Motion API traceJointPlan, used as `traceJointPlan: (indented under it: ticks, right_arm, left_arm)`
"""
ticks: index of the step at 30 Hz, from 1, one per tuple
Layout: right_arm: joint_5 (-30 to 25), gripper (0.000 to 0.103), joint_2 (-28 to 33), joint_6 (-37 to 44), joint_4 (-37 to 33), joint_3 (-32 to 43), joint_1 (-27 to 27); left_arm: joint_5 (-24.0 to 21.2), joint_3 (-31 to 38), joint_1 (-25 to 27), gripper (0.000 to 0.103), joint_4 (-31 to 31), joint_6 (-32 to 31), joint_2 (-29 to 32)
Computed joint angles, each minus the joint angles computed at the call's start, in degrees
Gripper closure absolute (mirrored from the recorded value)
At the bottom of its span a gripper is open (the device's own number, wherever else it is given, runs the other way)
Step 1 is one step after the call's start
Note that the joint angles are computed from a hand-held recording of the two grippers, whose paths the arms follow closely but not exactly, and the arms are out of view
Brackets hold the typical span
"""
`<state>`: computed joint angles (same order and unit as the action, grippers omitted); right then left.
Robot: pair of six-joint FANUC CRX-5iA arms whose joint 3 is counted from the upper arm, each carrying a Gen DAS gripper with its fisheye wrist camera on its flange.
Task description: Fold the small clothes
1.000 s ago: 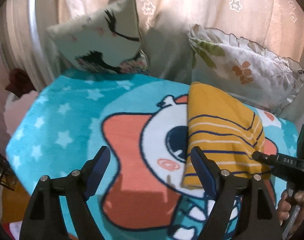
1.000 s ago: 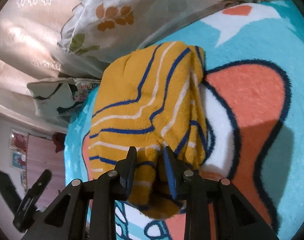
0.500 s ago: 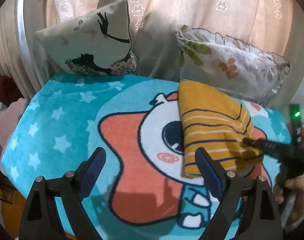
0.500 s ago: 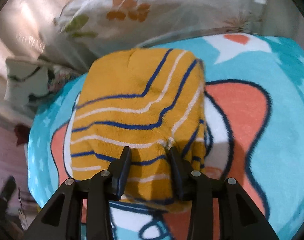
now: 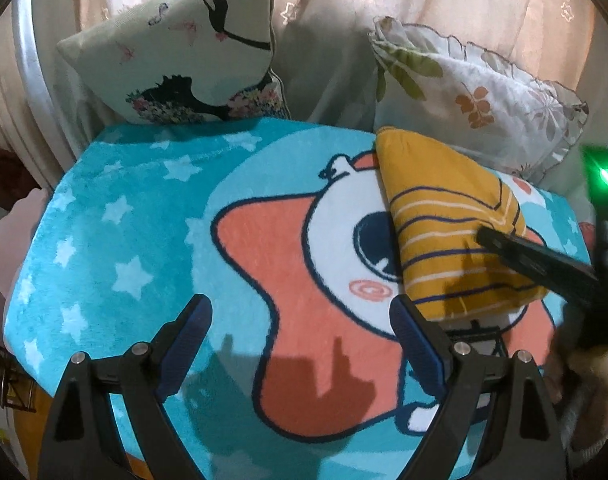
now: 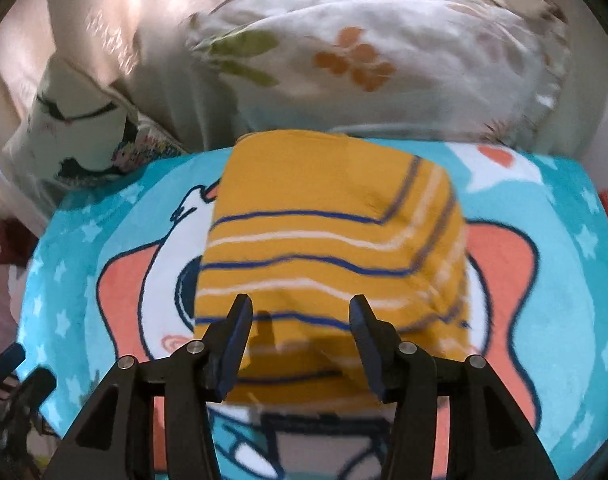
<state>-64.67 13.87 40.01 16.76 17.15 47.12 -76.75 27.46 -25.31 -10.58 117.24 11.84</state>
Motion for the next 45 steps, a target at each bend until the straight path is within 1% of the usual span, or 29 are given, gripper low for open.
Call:
traceJointPlan:
  ticks: [1,4,7,10,11,13,16,20,21,23,24,26,27,29,32,34,35,38,40,41,42,44,45]
  right_arm:
    - [-0.21,0.048,1.04,0.72,-0.22,1.05,-0.05]
    - [-3.55,0.048,6.51,3.08,-0.32,7.08,0.11]
    - [-7.13,0.046,11.58,5.11,1.26,12.13,0.63]
    - [-10.98,0.044,14.66,7.22,1.58,16.62,0.78]
    - [-11.46,0.044,14.84,7.70,1.29,17.58,0.74]
    - [-9.19,0.044,13.57,7.34,0.56,17.29,0.42]
    - [-7.80,0.044,14.36,6.48,2.64,19.01,0.14]
    - [-13.87,0.044,22.37,9.80,0.98,30.27,-1.50]
    - [-17.47,0.044,26.05,11.43,0.67,35.11,-1.87]
    - [-21.81,0.041,30.39,14.36,-0.03,41.12,-2.15]
    - [-22.69,0.034,31.82,16.34,0.19,43.07,-2.00]
    - [-23.34,0.034,32.69,18.15,0.82,44.73,-1.61]
    - [-21.98,0.034,31.76,18.38,0.64,43.51,-1.54]
    - [-16.90,0.035,27.83,16.75,0.70,37.65,-1.46]
    - [-11.04,0.035,21.73,10.89,1.46,28.49,-1.64]
    - [-6.71,0.035,16.46,7.01,0.72,21.20,-1.99]
    - [-4.26,0.035,12.90,4.85,0.61,16.12,-2.10]
    - [-1.74,0.035,6.55,0.89,0.53,7.14,-2.27]
    - [-2.14,0.035,2.81,-2.44,0.81,1.10,-2.43]
    - [-2.27,0.036,0.84,-3.70,-0.16,-2.09,-3.16]
    - [-1.78,0.038,-0.98,-4.87,-0.88,-4.37,-3.26]
    - [0.23,0.039,-4.79,-7.22,-0.81,-9.07,-3.47]
    - [-0.71,0.037,-5.13,-8.15,0.60,-9.42,-3.18]
  left_arm:
    - [-0.02,-0.41,0.28,0.013,0.41,-0.58,-0.16]
    - [0.11,-1.32,1.02,0.013,1.12,-1.28,-0.61]
    - [0.08,-2.28,1.92,0.013,1.66,-1.50,-1.16]
    - [-0.02,-3.35,2.98,0.013,2.56,-1.31,-1.61]
    - [0.06,-3.90,3.53,0.013,3.13,-1.20,-1.86]
    - [0.10,-4.52,4.13,0.013,3.48,-0.91,-2.16]
    - [0.02,-5.21,4.68,0.013,3.70,-0.44,-2.57]
    - [-0.15,-6.14,5.20,0.013,3.81,-0.10,-3.24]
    - [-0.22,-6.30,5.23,0.013,3.70,0.02,-3.38]
    - [-0.27,-6.68,5.38,0.013,3.67,0.19,-3.74]
    - [-0.33,-6.76,5.46,0.013,3.70,0.19,-3.81]
    - [-0.40,-7.03,5.61,0.013,3.70,0.41,-4.05]
    - [-0.45,-7.10,5.66,0.013,3.75,0.49,-4.08]
    - [-0.51,-7.28,5.87,0.013,4.05,0.35,-4.07]
    - [-0.43,-7.20,5.94,0.013,4.58,-0.33,-3.85]
    - [-0.23,-7.20,5.88,0.013,4.79,-0.87,-3.75]
    - [-0.15,-7.03,5.84,0.013,5.06,-1.29,-3.52]
    - [-0.03,-6.44,5.59,0.013,5.79,-2.35,-2.82]
    - [0.07,-5.78,5.24,0.013,6.16,-3.06,-2.20]
    - [0.20,-5.28,5.00,0.013,6.46,-3.73,-1.75]
    - [0.30,-4.85,4.74,0.013,6.66,-4.15,-1.38]
    - [0.43,-3.93,4.14,0.013,7.03,-5.12,-0.53]
    - [0.46,-3.70,3.95,0.013,7.24,-5.53,-0.31]
